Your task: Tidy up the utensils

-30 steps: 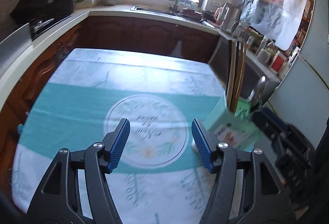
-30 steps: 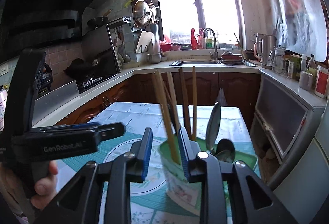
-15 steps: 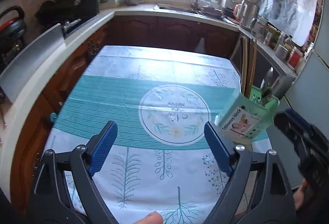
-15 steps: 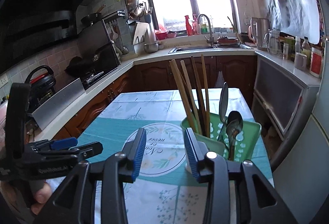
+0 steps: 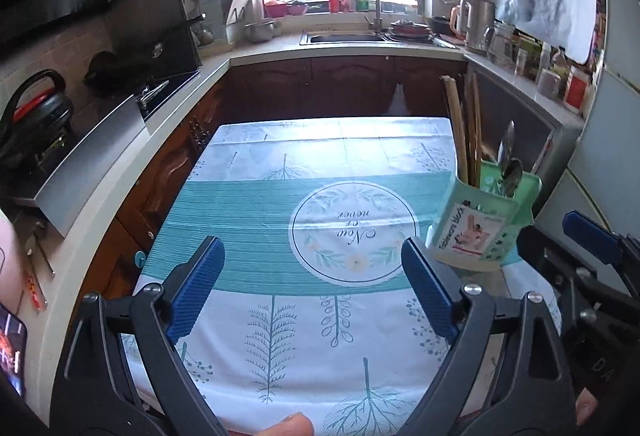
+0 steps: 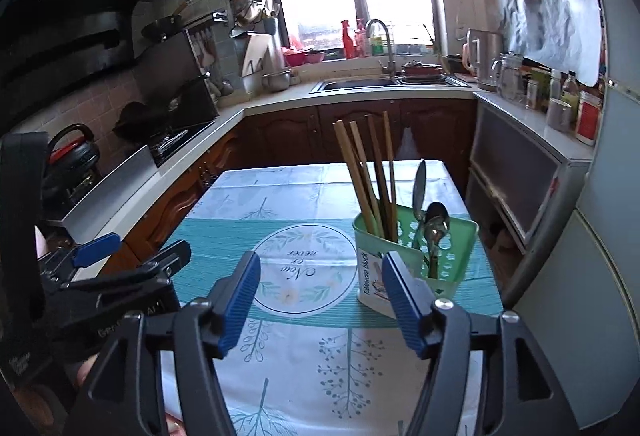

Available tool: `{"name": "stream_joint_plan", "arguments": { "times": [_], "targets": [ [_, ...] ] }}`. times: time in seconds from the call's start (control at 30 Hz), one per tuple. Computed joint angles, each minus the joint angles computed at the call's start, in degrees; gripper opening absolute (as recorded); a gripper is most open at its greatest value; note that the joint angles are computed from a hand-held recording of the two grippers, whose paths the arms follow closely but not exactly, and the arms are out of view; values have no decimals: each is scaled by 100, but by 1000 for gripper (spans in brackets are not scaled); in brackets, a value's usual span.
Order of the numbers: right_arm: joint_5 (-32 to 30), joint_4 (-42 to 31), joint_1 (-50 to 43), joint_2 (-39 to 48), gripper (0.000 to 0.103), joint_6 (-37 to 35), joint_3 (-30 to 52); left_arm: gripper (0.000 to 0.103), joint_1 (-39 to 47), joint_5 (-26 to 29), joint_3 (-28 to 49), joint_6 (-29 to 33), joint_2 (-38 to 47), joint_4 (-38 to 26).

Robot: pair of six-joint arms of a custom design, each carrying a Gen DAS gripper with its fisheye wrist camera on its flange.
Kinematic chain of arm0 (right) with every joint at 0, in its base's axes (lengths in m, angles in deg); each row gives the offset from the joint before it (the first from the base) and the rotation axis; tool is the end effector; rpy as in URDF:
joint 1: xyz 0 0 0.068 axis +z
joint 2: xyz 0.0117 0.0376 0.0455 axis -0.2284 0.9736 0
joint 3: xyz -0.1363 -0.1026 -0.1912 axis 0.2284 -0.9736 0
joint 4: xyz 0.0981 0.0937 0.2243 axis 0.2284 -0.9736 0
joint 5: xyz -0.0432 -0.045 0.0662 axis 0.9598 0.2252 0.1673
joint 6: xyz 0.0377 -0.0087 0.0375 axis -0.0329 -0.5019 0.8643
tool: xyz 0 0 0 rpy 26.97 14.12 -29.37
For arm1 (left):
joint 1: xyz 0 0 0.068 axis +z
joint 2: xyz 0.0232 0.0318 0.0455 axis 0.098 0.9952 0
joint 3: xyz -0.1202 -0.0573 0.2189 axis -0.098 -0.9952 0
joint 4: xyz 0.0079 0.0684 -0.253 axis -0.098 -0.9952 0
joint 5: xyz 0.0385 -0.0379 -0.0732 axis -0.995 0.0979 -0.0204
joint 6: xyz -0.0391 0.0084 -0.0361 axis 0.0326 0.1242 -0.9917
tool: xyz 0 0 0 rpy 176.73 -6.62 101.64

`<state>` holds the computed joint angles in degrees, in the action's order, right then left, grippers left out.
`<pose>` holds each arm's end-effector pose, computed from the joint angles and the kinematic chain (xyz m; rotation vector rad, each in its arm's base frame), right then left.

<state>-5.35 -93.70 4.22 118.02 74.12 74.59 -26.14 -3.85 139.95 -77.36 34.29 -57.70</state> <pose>0.2411 0.0609 0.3588 0.3741 2.1310 -0.0249 0.3223 -0.1914 0.3568 0.4390 2.2275 -0.1112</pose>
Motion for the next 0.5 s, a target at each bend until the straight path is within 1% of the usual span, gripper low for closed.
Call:
{"name": "stream_joint_plan", "arguments": {
  "times": [0.23, 0.3, 0.5],
  "targets": [
    [-39, -131, 2, -38, 64, 231, -90, 89, 32, 124, -18, -33, -29, -121],
    [31, -129, 51, -62, 64, 286, -126, 89, 54, 154, -46, -39, -54, -119],
    [82, -140, 143, -63, 64, 399, -132, 89, 50, 43, -272, -28, -269, 89]
  ]
}}
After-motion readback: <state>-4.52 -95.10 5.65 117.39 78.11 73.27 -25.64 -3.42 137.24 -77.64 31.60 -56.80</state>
